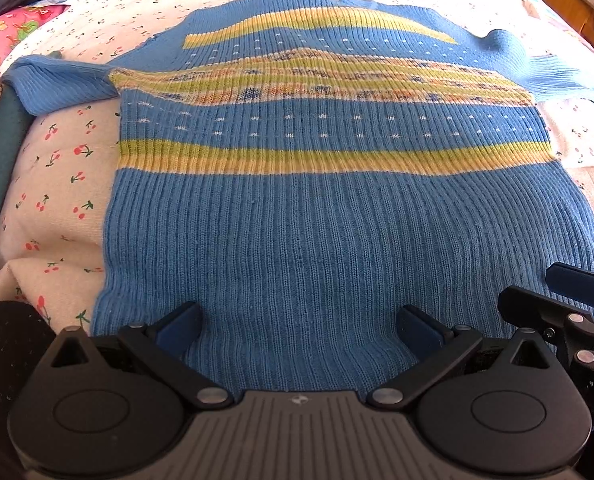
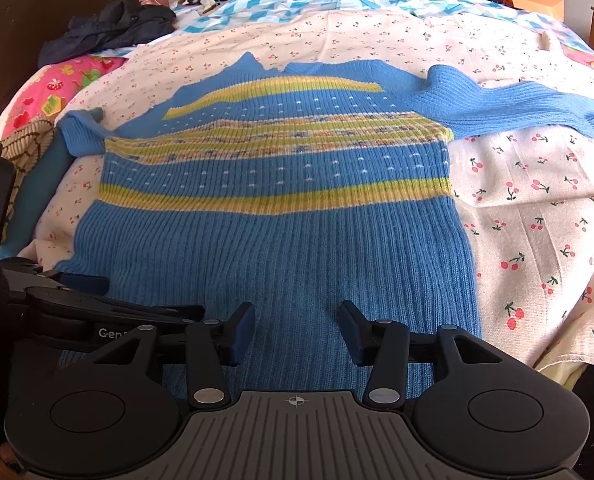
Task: Fold small clothes
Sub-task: 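Move the right gripper over the blue sweater toward its sleeve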
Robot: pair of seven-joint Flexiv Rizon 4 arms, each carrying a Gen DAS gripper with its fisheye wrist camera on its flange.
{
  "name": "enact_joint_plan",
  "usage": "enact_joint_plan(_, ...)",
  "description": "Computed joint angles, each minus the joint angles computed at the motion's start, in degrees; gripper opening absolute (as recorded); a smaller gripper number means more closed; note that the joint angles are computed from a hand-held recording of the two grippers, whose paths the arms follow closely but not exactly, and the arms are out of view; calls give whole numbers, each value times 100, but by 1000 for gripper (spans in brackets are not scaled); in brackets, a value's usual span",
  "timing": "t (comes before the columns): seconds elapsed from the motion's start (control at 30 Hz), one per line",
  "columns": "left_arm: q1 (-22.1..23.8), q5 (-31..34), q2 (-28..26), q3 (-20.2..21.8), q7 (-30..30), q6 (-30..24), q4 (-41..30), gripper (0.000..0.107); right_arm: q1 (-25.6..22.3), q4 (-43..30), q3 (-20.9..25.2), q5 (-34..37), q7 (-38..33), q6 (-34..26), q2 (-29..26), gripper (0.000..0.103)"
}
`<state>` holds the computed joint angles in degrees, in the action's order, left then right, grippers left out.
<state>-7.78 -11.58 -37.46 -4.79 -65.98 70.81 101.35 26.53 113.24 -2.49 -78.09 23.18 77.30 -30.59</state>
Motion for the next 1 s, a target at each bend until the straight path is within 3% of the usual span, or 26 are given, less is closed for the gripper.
enact_joint_plan(0.4,79,-107,16,-122,12,197,137,103,49,11,2,77,-47,-68,17,48)
enact_joint_plan(1.0,281,-405,198,-435,237,745,540,103,-78,167,196,-137,456,-288,146,82)
